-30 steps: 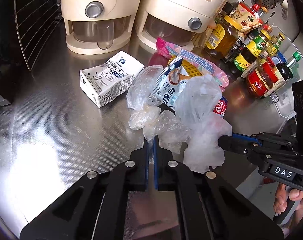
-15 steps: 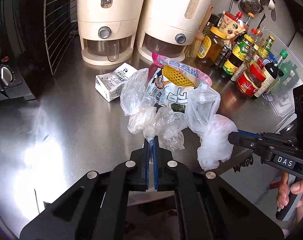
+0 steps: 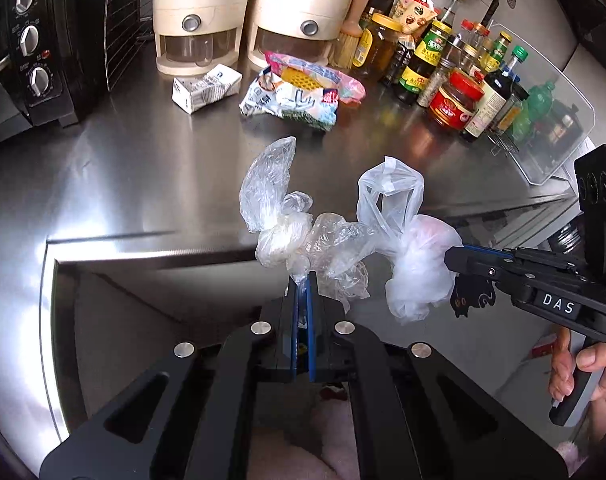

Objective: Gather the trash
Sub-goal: 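Carry both plastic bags down over the black bin and open both tools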

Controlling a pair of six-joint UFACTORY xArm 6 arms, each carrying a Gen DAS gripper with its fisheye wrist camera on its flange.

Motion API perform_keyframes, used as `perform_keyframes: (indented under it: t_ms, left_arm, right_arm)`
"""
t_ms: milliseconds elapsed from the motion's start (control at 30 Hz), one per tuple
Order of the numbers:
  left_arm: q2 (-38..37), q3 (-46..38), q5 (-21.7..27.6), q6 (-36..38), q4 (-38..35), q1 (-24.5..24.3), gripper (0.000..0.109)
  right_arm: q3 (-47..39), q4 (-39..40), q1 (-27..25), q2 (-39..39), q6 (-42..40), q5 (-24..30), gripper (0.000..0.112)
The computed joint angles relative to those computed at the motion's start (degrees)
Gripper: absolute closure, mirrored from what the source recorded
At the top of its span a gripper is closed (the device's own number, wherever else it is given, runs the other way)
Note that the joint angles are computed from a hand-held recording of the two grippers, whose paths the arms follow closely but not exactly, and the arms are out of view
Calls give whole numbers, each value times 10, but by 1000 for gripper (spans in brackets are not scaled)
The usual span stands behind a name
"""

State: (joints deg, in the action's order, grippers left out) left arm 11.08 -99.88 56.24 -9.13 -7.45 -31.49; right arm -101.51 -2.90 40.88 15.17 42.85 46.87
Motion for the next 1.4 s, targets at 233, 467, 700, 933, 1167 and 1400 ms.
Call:
perform_keyframes:
  t_ms: [233,467,700,933,1167,1400]
  left_arm:
    - [-58,125,-3,-8,-19,-19,107]
    - [-50,196,-25,-2,-41,-31,107]
    - [14,197,-32,6,-62,-32,107]
    - [89,161,-27,12,-81,-27,107]
    - [159,109,2,4,-81,-27,107]
    - [187,87,12,-4,-81,-25,107]
  right_arm:
    - [136,13,15,-70,26,-5,102]
    - [209,40,16,-72,43,-16,102]
    - [236,79,4,-33,47,-42,102]
    - [206,109,-6,38,29,-43,102]
    - [148,120,-13,107,33,-26,102]
    - [132,140,-20,134,45,-33,102]
